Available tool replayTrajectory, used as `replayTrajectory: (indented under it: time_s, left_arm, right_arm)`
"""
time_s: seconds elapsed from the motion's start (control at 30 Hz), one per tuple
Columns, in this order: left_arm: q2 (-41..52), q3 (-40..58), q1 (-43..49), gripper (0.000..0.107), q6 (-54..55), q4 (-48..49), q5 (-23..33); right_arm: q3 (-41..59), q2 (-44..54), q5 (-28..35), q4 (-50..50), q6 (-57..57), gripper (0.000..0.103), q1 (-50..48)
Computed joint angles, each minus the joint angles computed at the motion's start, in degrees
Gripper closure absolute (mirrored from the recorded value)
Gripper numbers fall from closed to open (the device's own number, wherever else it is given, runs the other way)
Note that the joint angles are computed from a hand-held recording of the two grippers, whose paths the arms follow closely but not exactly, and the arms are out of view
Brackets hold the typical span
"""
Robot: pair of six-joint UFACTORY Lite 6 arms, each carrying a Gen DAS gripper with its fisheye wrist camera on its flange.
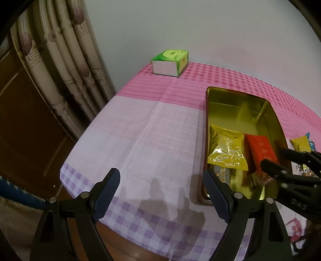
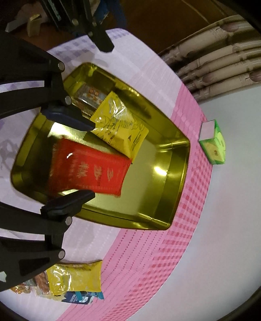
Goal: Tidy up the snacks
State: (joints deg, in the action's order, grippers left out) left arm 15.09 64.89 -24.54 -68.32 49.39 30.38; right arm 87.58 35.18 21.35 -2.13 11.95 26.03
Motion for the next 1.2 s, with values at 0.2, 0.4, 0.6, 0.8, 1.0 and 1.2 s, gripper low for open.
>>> replayTrajectory:
  time_s: [0.2, 0.4, 0.6, 0.8, 1.0, 1.2]
  left_arm:
    - [-0.3, -0.3, -0.7, 0.022, -1.4, 1.3, 0.5]
    - [-0.3, -0.1, -1.7, 0.022, -2.2, 2.8, 1.6]
    - [-0.2, 0.3, -2.6, 0.022, -1.1, 2.0, 1.8]
    - [0.9, 1.5, -4.7, 0.022, -2.5, 3.7, 3.7]
    - [2.9, 4.0, -8.5, 0.022, -0.8, 0.8, 6.3]
    - [6.4, 9.8, -14.5, 0.022, 1.9, -3.3, 9.4]
  right_arm:
    - [-10.5, -10.0, -2.6, 2.5, -4.2, 0.045, -1.5]
    - [-24.6, -23.4, -4.8, 5.8, -11.4, 0.045, -7.7]
    - [-38.3, -36.2, -5.2, 6.7, -20.6, 0.045, -19.9]
    - [-46.5, -40.5, -4.7, 20.2, -43.6, 0.045, -36.0]
    - [-51.2, -38.7, -5.5, 36.1, -68.5, 0.045, -46.3]
    - [-50.6, -33.0, -4.7, 53.6, -89.8, 0.046, -50.7]
